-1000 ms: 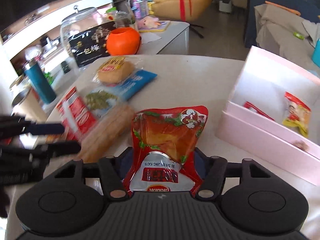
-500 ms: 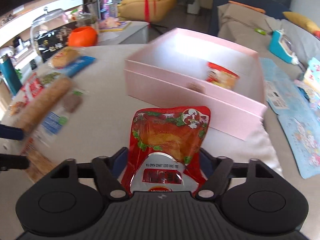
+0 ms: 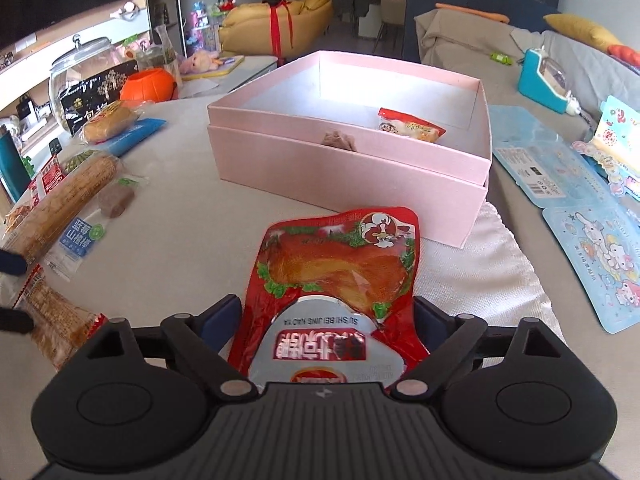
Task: Organize snacks
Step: 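Lift the roast-duck packet with right tool while left tool approaches the biscuit-stick pack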
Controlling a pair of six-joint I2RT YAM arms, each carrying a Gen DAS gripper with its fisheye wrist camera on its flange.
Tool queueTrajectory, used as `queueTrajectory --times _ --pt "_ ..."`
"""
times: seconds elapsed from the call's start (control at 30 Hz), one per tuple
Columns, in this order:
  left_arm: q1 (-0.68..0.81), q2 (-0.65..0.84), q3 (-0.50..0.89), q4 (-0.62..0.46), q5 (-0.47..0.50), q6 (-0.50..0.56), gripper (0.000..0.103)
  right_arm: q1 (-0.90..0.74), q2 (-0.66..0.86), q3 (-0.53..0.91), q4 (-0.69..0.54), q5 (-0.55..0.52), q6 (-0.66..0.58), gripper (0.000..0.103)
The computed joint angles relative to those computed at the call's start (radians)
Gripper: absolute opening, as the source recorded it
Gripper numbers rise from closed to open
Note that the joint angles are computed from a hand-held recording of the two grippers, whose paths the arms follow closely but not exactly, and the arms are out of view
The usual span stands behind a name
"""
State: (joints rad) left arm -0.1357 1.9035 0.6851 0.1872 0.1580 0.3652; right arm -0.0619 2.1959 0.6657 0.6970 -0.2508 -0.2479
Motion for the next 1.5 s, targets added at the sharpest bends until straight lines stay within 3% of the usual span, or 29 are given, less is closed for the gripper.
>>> queueTrajectory --times 0.13,0.27,0.4,0.57,0.83,0.97,1.13,1.27,1.37,1.5 --pt "-0.018 0.038 0.018 0.032 -0.072 0.039 0.052 -0.006 0.041 -0.029 0.117 -0.008 0.018 0.094" --pt "-0.029 0.102 0.053 0.098 -0.165 0.051 0.053 -0.008 0.046 -0.034 0.132 -0.009 0.023 0.094" --pt "-0.015 0.150 0.093 0.151 -0.126 0.001 0.053 -0.005 0.048 -0.038 0.145 -0.005 0.032 0.094" --pt "-0.024 0.242 0.196 0.142 -0.064 -0.067 0.051 -0.002 0.048 -0.040 0.148 0.000 0.035 0.096" --pt "-0.055 0.265 0.258 0.071 0.036 -0.160 0.029 -0.002 0.049 -0.039 0.145 -0.004 0.035 0.097" --pt "-0.079 0.236 0.199 0.107 0.015 -0.184 0.025 0.002 0.042 -0.025 0.106 -0.010 0.025 0.102" --pt "-0.109 0.222 0.128 0.209 -0.105 -0.242 0.024 0.014 -0.003 -0.005 -0.013 0.011 0.022 0.103" --pt "-0.084 0.221 0.115 0.224 -0.072 -0.276 0.024 0.022 -0.034 0.061 -0.164 0.001 0.024 0.102" --pt "-0.075 0.213 0.100 0.230 -0.054 -0.281 0.024 0.034 -0.017 0.103 -0.180 0.000 0.083 0.102" --pt "-0.058 0.210 0.079 0.252 -0.027 -0.303 0.024 0.078 0.002 0.128 -0.171 0.094 0.101 0.094"
